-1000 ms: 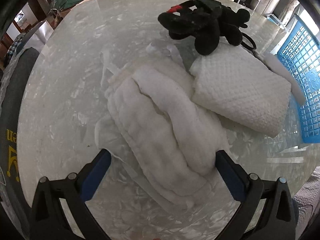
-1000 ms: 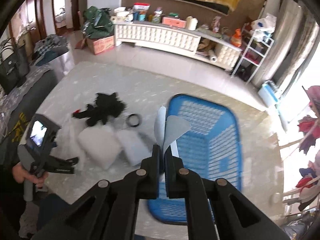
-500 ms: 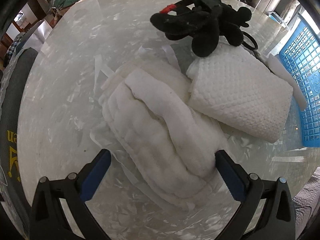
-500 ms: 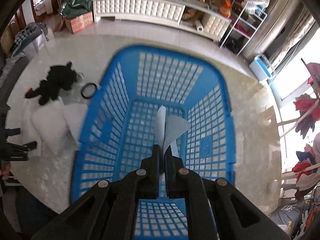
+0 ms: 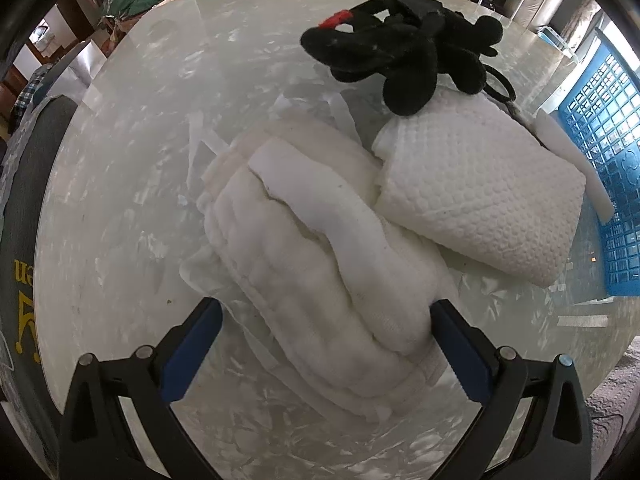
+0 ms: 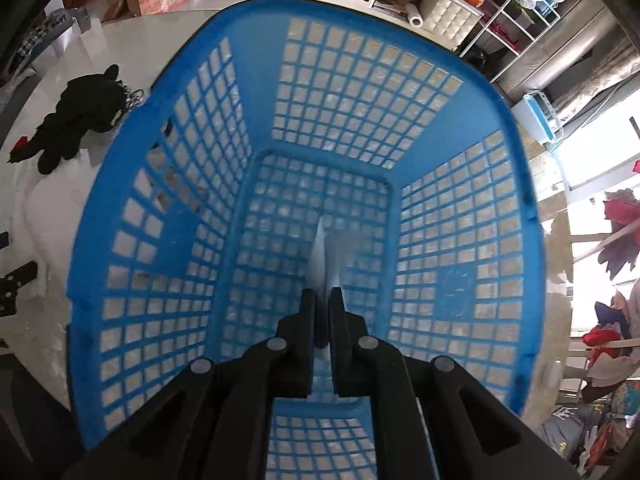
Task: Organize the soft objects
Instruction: 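Open the right tool to drop the blue cloth into the basket while the left tool grasps the white towel, then lift the white towel with the left tool and carry it over the basket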
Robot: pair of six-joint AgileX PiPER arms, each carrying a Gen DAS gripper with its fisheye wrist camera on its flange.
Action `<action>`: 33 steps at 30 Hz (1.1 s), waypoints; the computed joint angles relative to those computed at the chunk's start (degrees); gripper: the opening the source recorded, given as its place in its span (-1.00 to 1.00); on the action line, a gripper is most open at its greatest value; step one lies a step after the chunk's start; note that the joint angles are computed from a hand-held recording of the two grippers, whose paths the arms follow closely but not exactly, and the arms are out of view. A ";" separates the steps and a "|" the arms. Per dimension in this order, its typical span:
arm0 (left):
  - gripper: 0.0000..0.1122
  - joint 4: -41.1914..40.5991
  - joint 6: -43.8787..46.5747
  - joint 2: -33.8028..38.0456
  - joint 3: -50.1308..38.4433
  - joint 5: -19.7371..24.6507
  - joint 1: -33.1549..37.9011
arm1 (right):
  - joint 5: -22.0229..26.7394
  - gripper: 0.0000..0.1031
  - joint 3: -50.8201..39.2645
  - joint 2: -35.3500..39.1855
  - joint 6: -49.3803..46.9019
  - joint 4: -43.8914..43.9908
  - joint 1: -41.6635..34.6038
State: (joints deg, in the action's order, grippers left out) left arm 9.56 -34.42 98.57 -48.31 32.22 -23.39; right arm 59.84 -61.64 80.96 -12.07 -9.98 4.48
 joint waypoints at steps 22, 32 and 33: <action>-0.37 -2.77 3.75 -10.98 10.60 -5.35 -1.01 | -0.46 0.91 3.74 -5.16 2.36 1.91 -3.75; -0.56 -11.37 12.38 -18.11 14.63 -4.35 1.84 | 2.40 0.99 2.59 -9.93 0.67 6.51 -6.45; -0.56 -12.03 13.30 -19.10 14.64 -3.60 2.30 | 2.79 0.99 2.24 -10.34 1.53 6.45 -5.59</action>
State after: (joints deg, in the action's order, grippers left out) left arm -2.47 -21.12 79.47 -33.67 28.62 -21.08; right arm 62.63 -59.40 70.62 -10.54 -3.53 -1.11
